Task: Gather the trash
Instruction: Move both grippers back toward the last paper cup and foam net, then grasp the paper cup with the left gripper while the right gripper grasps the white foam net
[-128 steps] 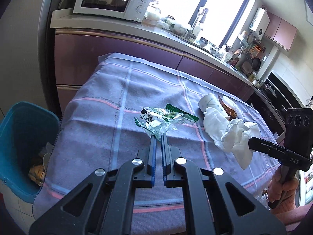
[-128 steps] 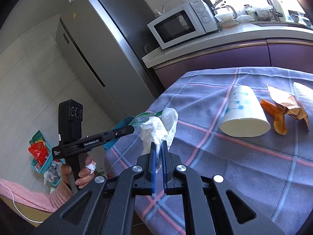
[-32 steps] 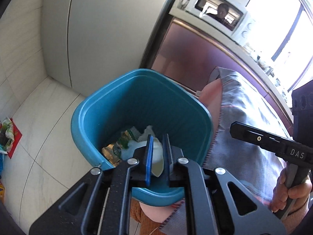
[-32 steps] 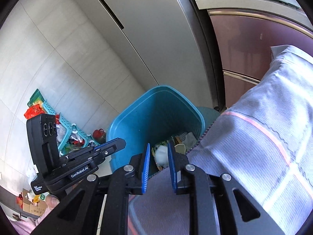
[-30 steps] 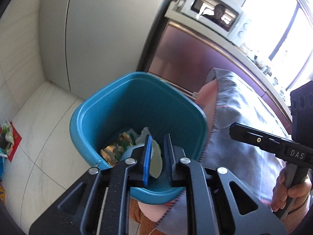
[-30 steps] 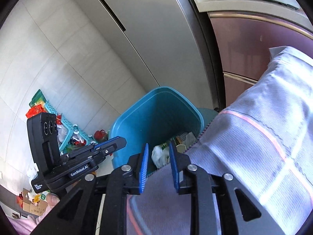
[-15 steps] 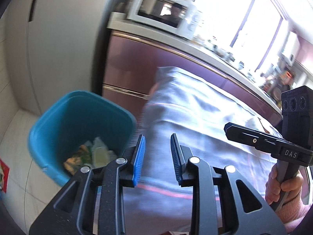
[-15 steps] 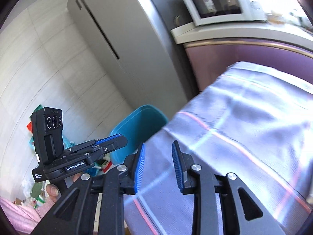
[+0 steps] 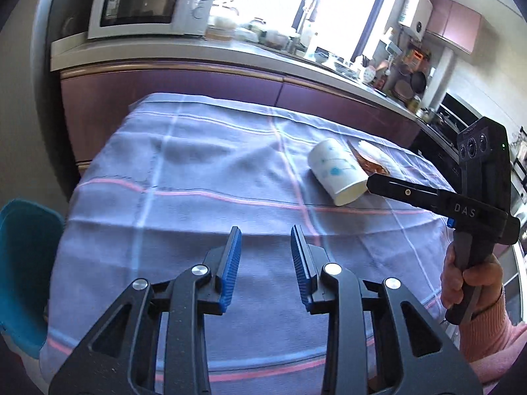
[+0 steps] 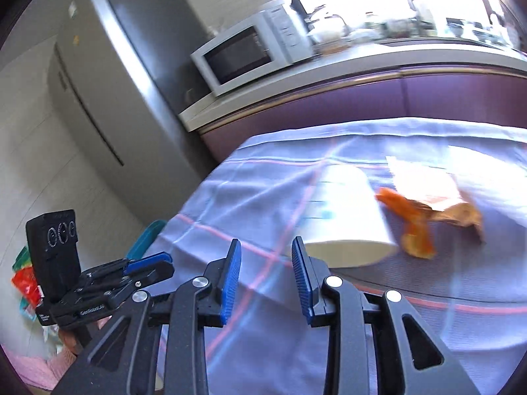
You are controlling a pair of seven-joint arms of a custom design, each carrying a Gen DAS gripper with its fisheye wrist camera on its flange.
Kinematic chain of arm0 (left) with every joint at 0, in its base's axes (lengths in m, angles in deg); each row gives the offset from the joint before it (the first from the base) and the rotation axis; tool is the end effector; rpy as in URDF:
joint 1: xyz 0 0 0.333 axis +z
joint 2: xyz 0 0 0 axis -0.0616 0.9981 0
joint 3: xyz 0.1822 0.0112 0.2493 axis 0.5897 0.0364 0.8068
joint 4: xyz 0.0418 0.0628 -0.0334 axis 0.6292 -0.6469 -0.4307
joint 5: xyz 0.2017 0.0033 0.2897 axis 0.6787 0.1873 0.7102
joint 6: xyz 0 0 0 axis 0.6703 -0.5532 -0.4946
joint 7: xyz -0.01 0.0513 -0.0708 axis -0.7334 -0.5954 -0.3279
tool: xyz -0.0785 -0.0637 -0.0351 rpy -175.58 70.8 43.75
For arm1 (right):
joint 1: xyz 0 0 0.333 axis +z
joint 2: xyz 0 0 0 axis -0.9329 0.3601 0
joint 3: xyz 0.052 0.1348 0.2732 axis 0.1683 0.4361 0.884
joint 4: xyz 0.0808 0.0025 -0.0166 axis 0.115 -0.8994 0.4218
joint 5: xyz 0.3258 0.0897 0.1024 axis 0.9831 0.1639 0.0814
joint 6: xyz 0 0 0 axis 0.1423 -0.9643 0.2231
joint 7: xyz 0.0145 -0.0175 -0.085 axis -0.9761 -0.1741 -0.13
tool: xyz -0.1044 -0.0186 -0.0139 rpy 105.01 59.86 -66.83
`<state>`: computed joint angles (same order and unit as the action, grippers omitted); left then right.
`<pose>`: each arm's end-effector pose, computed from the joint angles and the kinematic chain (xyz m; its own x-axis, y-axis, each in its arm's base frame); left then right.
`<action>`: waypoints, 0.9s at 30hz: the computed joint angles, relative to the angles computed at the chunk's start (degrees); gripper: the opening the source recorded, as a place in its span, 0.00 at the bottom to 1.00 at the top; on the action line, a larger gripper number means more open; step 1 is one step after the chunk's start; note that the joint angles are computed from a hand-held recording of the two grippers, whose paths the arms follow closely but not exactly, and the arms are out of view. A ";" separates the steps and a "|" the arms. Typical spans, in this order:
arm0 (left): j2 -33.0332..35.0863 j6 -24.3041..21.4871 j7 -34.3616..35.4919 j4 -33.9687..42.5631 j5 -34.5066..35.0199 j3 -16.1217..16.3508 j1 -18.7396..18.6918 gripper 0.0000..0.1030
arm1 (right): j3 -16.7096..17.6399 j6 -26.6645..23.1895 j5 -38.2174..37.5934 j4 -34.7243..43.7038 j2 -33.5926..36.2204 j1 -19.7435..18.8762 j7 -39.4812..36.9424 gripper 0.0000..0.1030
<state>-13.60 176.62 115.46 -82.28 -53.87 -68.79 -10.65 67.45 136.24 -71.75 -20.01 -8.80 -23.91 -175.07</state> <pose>0.5989 -0.2838 0.4665 -0.7939 -0.5341 0.2907 -0.5510 0.4296 -0.7155 0.4458 0.4832 0.5003 -0.2337 -0.8809 -0.4115 -0.5452 0.4692 -0.6947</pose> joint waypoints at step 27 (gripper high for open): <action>14.04 -2.53 -21.39 18.70 26.03 -0.62 -12.86 0.34 | 7.76 -19.97 8.05 -18.78 -16.83 -11.50 -8.87 0.57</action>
